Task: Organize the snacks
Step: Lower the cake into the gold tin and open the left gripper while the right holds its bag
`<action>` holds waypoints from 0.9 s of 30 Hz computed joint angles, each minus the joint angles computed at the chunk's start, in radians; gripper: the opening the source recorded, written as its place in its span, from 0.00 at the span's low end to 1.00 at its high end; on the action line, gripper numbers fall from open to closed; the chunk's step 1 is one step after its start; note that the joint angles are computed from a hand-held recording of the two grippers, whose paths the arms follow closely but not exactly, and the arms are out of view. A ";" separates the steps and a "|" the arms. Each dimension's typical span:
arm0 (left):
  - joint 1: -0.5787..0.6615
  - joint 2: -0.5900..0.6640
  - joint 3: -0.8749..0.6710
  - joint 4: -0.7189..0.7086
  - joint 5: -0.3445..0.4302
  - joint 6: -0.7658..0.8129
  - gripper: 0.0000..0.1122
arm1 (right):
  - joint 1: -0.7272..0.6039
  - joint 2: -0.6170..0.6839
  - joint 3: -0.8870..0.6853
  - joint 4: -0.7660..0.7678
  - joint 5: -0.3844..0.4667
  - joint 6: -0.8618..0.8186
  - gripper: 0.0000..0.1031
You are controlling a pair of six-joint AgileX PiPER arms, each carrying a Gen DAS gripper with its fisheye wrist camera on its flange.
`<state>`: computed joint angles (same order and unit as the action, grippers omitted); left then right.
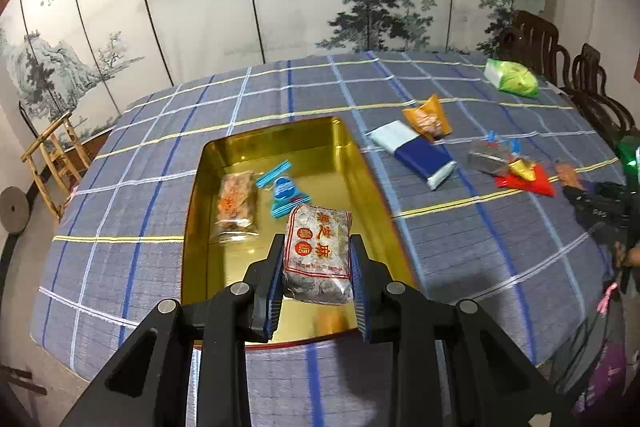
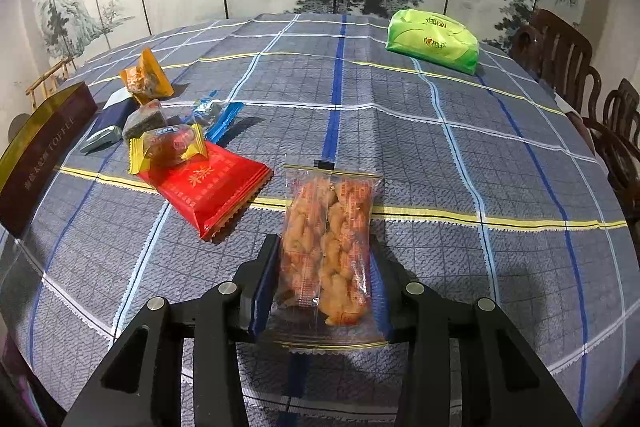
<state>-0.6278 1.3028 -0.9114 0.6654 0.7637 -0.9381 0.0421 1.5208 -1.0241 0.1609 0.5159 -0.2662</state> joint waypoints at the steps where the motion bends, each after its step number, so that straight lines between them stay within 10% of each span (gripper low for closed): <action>1: 0.012 0.003 0.004 -0.003 -0.008 0.005 0.23 | -0.003 0.000 0.000 0.003 0.000 -0.005 0.40; 27: 0.289 0.134 0.046 -0.113 -0.205 0.155 0.23 | -0.001 0.002 -0.001 0.000 -0.001 0.000 0.40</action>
